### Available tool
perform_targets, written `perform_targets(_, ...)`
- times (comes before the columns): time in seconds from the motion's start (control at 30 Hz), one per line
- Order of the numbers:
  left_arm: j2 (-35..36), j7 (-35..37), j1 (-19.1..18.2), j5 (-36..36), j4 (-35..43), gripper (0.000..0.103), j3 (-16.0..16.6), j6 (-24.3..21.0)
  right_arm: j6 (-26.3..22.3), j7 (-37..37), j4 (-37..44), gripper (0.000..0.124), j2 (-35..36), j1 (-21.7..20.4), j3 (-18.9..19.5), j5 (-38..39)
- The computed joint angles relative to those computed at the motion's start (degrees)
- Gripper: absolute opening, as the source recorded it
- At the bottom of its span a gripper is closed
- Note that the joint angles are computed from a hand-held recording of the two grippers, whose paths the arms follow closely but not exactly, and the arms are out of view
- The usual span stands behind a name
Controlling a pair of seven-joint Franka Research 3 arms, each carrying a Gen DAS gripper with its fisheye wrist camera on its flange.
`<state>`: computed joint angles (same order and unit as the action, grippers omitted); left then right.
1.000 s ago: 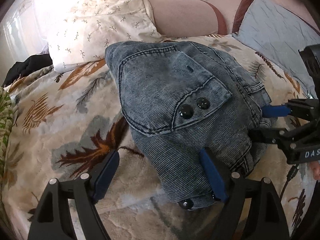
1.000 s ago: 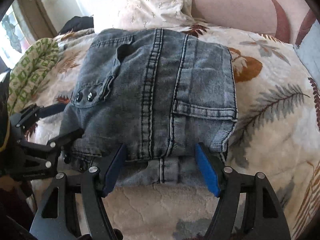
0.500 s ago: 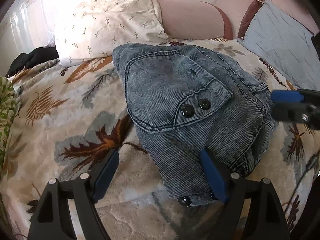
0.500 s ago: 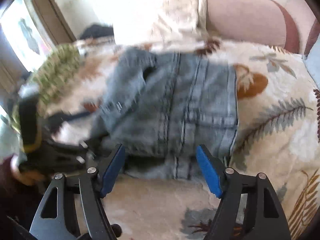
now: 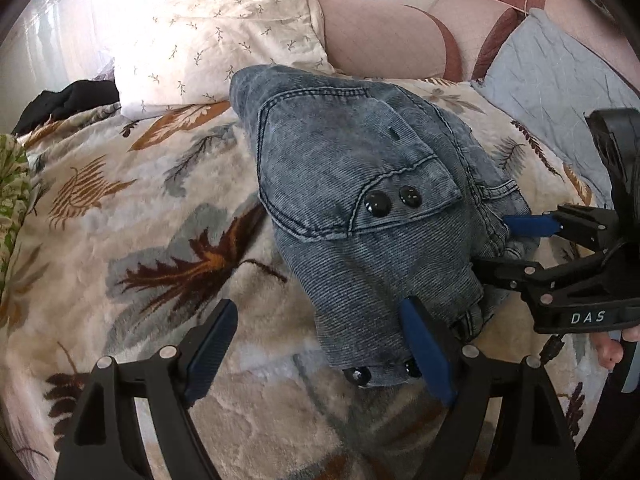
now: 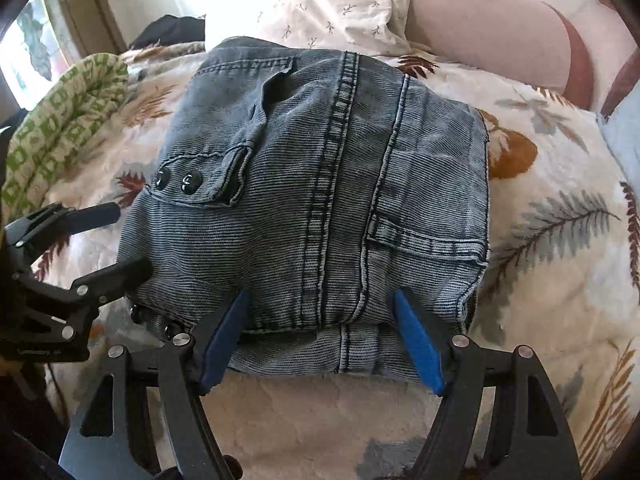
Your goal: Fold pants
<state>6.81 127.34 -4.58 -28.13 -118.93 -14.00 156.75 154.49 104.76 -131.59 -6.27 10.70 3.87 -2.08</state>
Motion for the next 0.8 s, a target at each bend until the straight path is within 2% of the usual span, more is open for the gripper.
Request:
perform_targets(0.17, -0.99, 0.02, 0.32, -3.58, -0.67, 0.085, -0.02, 0.36, 0.52, 2.1, -0.75, 0.075, -0.72, -0.29, 0.57, -2.72)
perform_targets(0.23, -2.38, 0.5, -0.14, -3.96, -2.18, 0.085, 0.06, 2.93, 1.85, 3.94, -1.35, 0.075, -1.2, -0.6, 0.93, -4.32)
perform_targets(0.33, -4.45, -2.24, -1.48, -0.12, -4.89, 0.085, 0.92, 7.82, 4.56, 5.64, -2.74, 0.075, -3.2, -1.2, 1.3, -5.56)
perform_targets(0.43, -6.56, -1.6, -2.44, -1.03, -7.12, 0.087, 1.53, 11.68, 10.43, 8.83, -5.47, 0.076, -6.2, -3.08, 3.03, -8.9)
perform_targets(0.6, -9.68, 0.19, -4.91, -3.86, -10.2, 0.095, 3.61, 17.12, 18.69, 17.77, -9.87, 0.077, -10.92, -10.74, 10.25, -16.07)
perform_targets(0.8, -12.77, -4.52, -7.56, 0.92, -14.1, 0.101, 5.95, 23.03, 24.02, 25.68, -13.4, 0.077, -16.39, -22.46, 21.48, -19.1)
